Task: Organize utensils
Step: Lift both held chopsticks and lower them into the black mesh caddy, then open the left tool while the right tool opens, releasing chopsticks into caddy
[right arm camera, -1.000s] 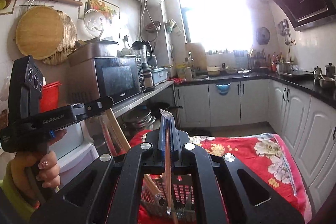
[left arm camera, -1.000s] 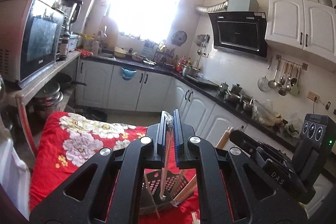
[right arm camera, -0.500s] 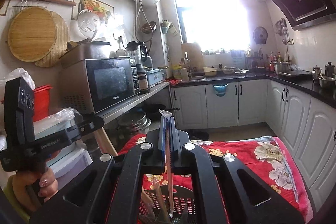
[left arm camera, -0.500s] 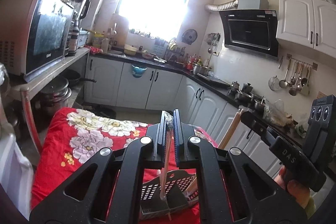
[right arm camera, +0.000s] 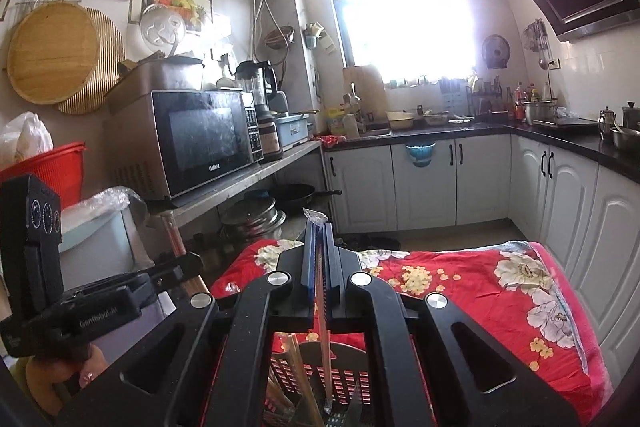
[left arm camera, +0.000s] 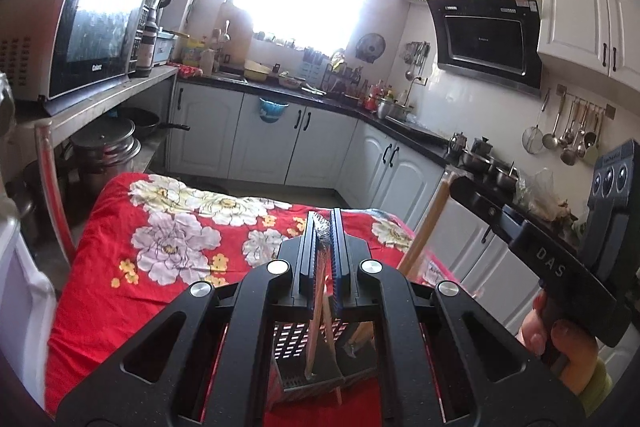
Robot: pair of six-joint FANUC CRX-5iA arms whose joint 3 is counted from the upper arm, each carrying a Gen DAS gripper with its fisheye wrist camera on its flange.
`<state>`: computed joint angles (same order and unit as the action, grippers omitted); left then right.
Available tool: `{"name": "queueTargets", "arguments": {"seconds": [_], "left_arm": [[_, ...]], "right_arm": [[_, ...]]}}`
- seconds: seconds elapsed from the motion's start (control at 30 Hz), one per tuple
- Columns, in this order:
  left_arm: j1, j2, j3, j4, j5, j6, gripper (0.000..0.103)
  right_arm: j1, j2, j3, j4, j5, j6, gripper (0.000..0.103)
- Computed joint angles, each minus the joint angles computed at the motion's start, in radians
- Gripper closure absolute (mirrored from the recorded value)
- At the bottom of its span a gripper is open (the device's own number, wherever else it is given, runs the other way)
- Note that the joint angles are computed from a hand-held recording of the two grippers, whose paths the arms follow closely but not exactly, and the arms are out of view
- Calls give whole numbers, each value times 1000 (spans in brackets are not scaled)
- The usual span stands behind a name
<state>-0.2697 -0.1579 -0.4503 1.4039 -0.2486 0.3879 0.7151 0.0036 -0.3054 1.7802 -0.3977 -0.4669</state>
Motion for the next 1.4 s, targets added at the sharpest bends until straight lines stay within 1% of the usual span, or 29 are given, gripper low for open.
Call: {"name": "queueTargets", "arguments": {"seconds": [0.17, 0.33, 0.5, 0.63, 0.83, 1.2, 1.33, 1.37, 1.4], "left_arm": [[-22, 2, -25, 42, 24, -44, 100], [-20, 8, -38, 17, 19, -30, 100], [-51, 7, -60, 90, 47, -98, 100], [-46, 15, -61, 69, 37, -80, 100], [-45, 23, -65, 65, 34, -71, 100], [-65, 17, -82, 112, 63, -105, 100], [-56, 20, -80, 90, 51, -84, 100], [-56, 19, -82, 92, 51, -86, 100], [-58, 19, -83, 96, 52, -90, 100]], "right_arm": [[5, 20, 0, -11, -20, 22, 100], [-4, 34, -8, 3, -12, -5, 100], [-7, 48, -15, 4, -12, -26, 100], [-12, 54, -21, -1, -4, -33, 100], [-13, 58, -30, -26, 1, -26, 100], [-13, 61, -51, -54, 8, -28, 99], [-7, 57, -59, -74, -1, -18, 99], [-5, 55, -62, -75, -3, -19, 98], [-5, 51, -65, -72, -3, -23, 94]]}}
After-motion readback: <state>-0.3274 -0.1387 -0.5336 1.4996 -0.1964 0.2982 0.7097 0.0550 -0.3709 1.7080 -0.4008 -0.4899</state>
